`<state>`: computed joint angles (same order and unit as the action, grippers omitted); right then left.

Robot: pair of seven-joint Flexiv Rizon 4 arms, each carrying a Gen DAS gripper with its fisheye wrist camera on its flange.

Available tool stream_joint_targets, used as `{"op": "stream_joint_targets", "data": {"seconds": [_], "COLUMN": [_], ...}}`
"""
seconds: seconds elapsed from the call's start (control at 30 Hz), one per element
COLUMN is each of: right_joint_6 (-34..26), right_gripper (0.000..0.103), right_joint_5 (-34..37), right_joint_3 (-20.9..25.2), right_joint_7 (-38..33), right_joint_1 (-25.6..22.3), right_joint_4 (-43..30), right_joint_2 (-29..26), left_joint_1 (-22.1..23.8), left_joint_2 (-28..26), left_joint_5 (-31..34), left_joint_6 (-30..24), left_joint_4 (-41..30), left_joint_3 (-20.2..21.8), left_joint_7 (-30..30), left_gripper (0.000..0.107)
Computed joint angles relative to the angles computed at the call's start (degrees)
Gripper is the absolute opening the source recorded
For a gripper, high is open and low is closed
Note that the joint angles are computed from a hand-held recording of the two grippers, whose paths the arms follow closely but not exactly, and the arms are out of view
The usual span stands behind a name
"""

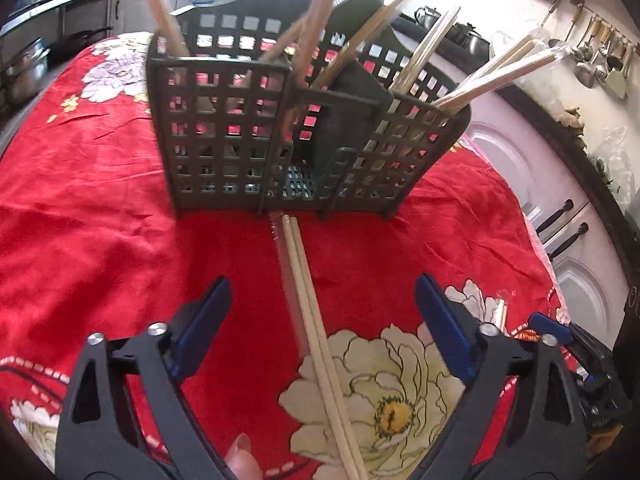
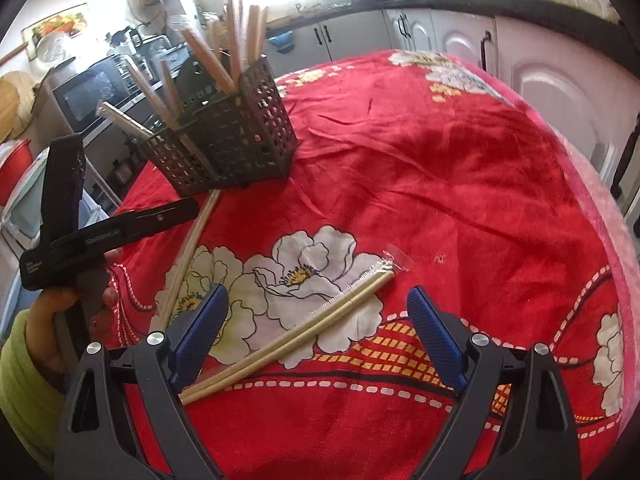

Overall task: Organize utensils
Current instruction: 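Lower both tools to the last chopsticks on the cloth and close each on one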

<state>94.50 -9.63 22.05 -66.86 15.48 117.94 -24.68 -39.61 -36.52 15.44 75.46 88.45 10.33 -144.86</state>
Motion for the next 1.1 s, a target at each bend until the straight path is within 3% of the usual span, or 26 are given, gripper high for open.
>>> {"op": "stream_joint_targets", "data": {"seconds": [0.07,0.13,0.27,0.6,0.73,0.87,0.93,1.1], "right_joint_6": [-1.5,-3.1,-7.3,-9.5,-9.8,-9.8,-9.7,-9.0], "right_gripper": [0.088,0.081,0.078,0.071,0.055,0.037,0.022,0.015], "right_joint_5": [1.0,1.9,5.0,10.7,11.4,11.5,11.1,11.1], "right_joint_3": [3.7,4.3,7.0,5.4,4.0,2.1,1.0,1.8], "right_joint_7": [-0.6,-0.5,-2.1,-4.1,-4.4,-3.9,-3.5,-3.9], "right_joint_1": [-3.3,-3.8,-5.8,-3.6,-2.5,-1.2,-0.4,-1.1], "right_joint_4": [-1.2,-2.0,-4.8,-9.9,-11.0,-11.5,-11.5,-11.8], "right_joint_2": [-1.1,-1.5,-3.3,-5.7,-6.2,-6.3,-6.3,-6.9], "left_joint_1": [0.0,0.0,-0.5,0.5,0.7,-0.2,-0.1,1.7], "left_joint_2": [-1.0,-1.7,-3.4,-5.1,-5.3,-5.3,-4.5,-2.4], "left_joint_5": [-0.2,-0.2,0.9,2.9,3.2,4.5,5.4,6.7], "left_joint_6": [-1.9,-3.6,-7.1,-7.5,-8.2,-10.3,-10.9,-9.4], "left_joint_4": [-1.8,-3.3,-6.2,-8.3,-8.8,-9.6,-8.7,-5.4], "left_joint_3": [-0.1,-0.1,0.9,0.8,0.9,2.2,2.3,1.1], "left_joint_7": [0.5,0.6,-1.5,-5.5,-6.5,-8.8,-9.7,-10.9], "left_gripper": [0.072,0.066,0.066,0.065,0.058,0.041,0.034,0.019]}}
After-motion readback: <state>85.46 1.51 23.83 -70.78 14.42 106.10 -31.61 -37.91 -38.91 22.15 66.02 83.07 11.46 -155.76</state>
